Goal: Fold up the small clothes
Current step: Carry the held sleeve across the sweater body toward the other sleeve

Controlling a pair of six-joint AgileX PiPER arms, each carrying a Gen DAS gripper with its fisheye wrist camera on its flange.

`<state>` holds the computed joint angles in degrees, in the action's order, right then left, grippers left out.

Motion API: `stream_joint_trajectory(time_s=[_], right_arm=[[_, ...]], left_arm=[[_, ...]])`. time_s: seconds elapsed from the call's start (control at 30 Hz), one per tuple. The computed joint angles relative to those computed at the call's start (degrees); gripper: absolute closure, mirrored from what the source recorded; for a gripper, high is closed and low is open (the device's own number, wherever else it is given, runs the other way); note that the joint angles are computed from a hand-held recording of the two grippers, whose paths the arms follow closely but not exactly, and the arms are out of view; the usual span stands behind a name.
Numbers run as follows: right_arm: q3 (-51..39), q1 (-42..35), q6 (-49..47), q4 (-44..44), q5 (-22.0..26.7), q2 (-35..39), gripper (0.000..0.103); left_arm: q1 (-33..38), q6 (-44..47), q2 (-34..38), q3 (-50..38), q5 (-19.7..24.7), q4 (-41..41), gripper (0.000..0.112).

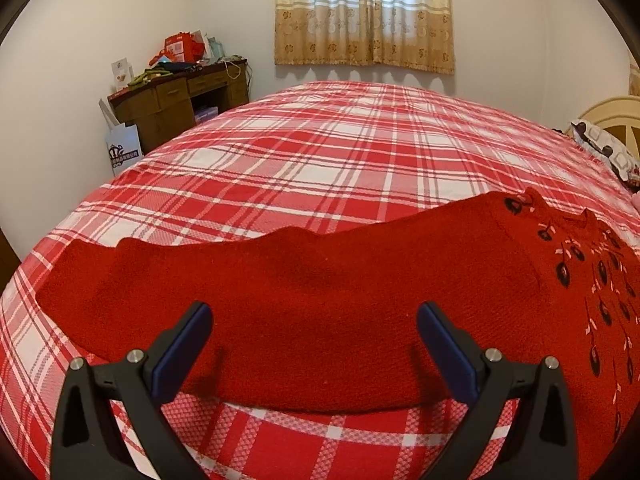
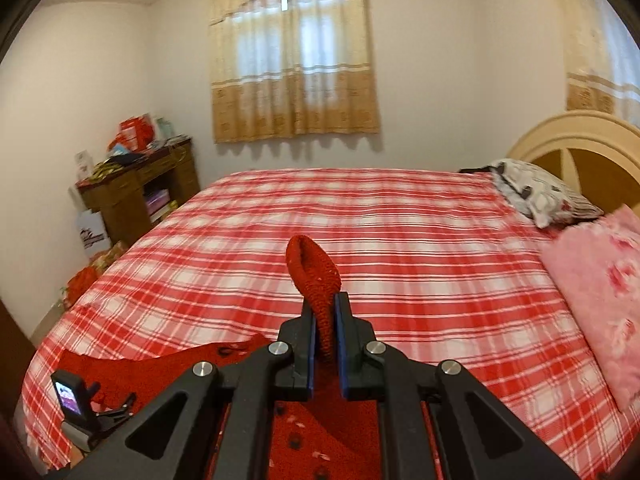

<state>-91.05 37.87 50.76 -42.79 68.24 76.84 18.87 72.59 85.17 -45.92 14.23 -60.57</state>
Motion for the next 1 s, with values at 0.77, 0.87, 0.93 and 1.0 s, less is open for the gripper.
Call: stream_joint_trajectory(time_s=[0.77, 0.87, 0.93, 1.0], right_arm=[[-0.4, 3.6, 5.8, 12.4, -25.9, 37.4, 0.095], [1.8, 3.8, 5.1, 12.7, -29.3, 37.7, 0.085], [6.3, 2.7, 0.1, 18.9, -35.3, 34.8, 0.049], [12.1, 2.3, -2.8, 22.6, -39.8, 29.9, 0.04]], left_arm=[[7.7, 6.3, 1.6, -0.7, 4.7, -2.9, 0.009], [7.0, 8.1, 1.0, 0.3, 3.3, -4.3, 0.009], [6.8, 10.1, 0.8, 0.7, 3.3, -5.5, 0.009], [6.6, 10.1, 0.7, 0.9, 2.8, -5.5, 0.009]])
